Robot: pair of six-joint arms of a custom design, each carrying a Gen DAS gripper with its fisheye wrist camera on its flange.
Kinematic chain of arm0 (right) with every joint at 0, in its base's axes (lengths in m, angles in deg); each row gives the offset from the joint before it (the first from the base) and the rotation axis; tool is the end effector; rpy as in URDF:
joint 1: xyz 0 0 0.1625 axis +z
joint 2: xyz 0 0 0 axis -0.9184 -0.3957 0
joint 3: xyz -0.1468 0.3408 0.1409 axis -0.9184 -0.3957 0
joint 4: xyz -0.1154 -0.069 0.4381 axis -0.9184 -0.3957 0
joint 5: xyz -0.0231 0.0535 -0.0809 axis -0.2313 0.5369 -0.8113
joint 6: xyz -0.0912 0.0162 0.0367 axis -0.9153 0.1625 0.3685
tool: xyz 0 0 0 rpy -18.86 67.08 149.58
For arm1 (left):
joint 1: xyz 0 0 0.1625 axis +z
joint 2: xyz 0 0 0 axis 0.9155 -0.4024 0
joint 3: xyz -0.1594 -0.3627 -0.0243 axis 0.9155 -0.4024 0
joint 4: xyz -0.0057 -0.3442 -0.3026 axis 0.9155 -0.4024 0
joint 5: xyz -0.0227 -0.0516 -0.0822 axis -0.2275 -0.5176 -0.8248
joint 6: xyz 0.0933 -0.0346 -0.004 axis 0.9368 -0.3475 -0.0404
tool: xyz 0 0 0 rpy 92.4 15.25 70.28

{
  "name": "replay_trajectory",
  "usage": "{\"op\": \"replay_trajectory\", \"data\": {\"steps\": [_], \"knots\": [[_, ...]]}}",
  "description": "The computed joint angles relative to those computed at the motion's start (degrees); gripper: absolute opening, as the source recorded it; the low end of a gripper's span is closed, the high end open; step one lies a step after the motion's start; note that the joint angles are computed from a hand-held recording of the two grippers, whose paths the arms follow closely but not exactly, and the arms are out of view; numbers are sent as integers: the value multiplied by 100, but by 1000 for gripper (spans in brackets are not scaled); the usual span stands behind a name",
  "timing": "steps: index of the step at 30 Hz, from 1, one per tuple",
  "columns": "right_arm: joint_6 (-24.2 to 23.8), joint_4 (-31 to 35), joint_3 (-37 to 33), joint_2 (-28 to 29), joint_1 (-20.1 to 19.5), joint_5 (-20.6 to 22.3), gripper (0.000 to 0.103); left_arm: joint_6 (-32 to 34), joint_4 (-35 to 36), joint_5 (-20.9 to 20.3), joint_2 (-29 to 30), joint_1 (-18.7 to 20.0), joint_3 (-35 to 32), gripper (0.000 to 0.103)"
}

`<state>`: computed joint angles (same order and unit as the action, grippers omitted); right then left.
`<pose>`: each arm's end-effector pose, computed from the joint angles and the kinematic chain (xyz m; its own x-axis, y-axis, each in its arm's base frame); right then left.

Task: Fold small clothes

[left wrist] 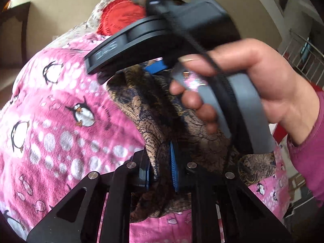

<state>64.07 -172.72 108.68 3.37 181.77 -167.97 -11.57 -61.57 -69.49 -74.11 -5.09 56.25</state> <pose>0.4452 -0.7845 0.0674 -0.6996 -0.3357 0.6308 -0.4775 0.8764 -0.0631 -0.1750 -0.6530 0.2992 -0.8301 0.4641 -0.3093 0.5544 0.7469 -0.3672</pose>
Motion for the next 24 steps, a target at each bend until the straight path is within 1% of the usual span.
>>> {"op": "replay_trajectory", "data": {"steps": [2, 3, 4, 5, 6, 7, 8, 11, 14, 20, 24], "knots": [[-106, 211, -138, 123, 63, -296, 89, -74, 61, -32, 36, -17, -43, 15], [-166, 222, -80, 111, 91, -424, 86, -114, 80, -11, 65, -30, -65, 15], [-256, 147, 31, 69, 119, -570, 71, -136, 93, 10, 79, -36, -81, 15], [-358, 7, 194, -4, 143, -732, 50, -161, 103, 39, 27, -55, -28, 15], [-497, -215, 431, -127, 167, -910, 41, -174, 129, 62, 19, -57, -41, 15], [-574, -427, 673, -293, 165, -858, 30, -194, 145, 62, 28, -67, -54, 15], [-595, -637, 951, -516, 148, -683, 24, -213, 177, 34, -40, -76, -11, 15], [-561, -1201, 1678, -1140, 100, -183, 21, -228, 238, -37, -109, -205, 50, 15], [-554, -1617, 2295, -1714, 86, 111, 20, -43, 240, -117, -126, -401, 96, 15], [-473, -2162, 3248, -2629, 74, 40, 18, 8, 420, -392, 35, -763, -51, 15], [-416, -2531, 3886, -3257, -48, 0, 16, 59, 564, -522, 251, -1019, -157, 15]]}}
